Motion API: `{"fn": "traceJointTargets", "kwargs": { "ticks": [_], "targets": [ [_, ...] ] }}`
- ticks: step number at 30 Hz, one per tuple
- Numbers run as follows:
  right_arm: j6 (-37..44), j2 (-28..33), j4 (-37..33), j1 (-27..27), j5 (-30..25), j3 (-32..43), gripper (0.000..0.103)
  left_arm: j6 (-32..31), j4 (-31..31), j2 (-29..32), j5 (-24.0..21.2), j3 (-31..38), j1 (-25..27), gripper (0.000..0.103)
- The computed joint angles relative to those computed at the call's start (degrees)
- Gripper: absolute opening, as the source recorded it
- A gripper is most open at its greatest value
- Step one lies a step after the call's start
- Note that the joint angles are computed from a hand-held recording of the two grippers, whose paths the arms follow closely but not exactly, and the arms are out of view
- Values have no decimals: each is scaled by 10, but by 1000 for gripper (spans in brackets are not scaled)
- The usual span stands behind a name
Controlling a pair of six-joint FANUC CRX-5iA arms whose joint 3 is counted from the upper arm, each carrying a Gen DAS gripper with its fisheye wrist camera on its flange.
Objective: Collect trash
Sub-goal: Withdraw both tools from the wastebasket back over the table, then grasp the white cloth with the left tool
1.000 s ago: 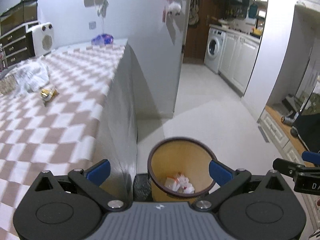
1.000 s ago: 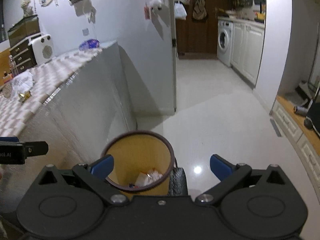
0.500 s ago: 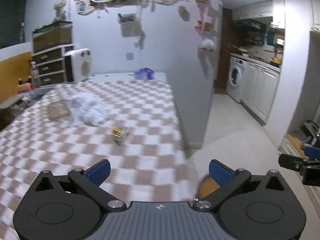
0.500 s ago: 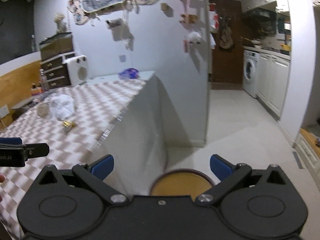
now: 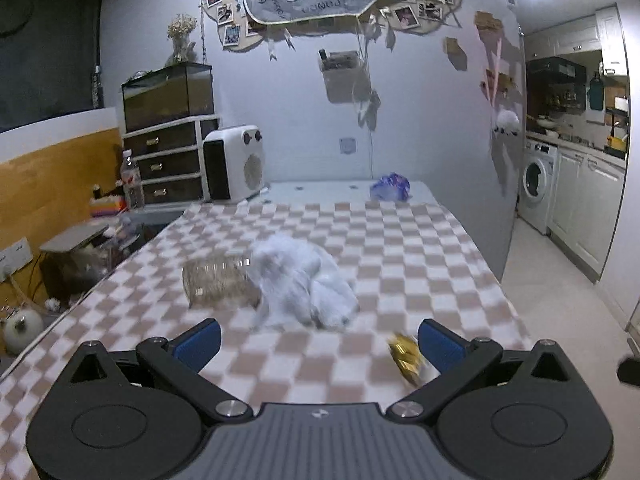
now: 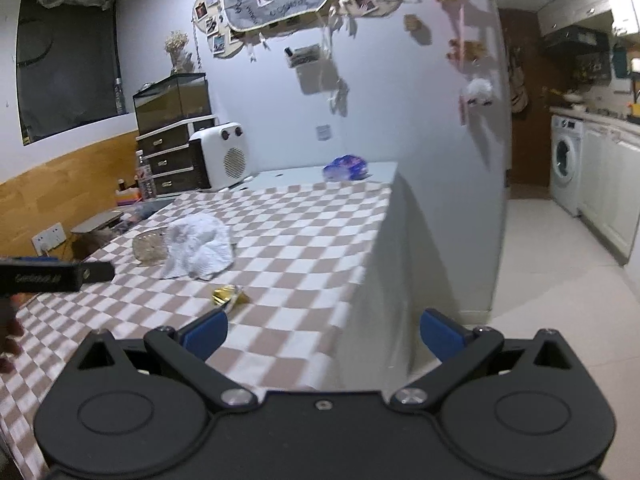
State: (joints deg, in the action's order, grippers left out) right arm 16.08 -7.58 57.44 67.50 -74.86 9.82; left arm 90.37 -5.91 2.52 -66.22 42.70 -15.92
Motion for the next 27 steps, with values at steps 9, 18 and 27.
{"fn": "traceJointTargets", "kwargs": {
  "ticks": [9, 18, 27],
  "targets": [
    [8, 43, -72, -48, 91, 21, 103, -5, 42, 100, 117, 18, 36, 102],
    [-20, 61, -66, -76, 142, 17, 92, 35, 74, 199, 60, 100, 52, 79],
    [12, 157, -130, -115, 175, 126, 81, 1, 137, 230, 16, 118, 77, 6]
  ]
}}
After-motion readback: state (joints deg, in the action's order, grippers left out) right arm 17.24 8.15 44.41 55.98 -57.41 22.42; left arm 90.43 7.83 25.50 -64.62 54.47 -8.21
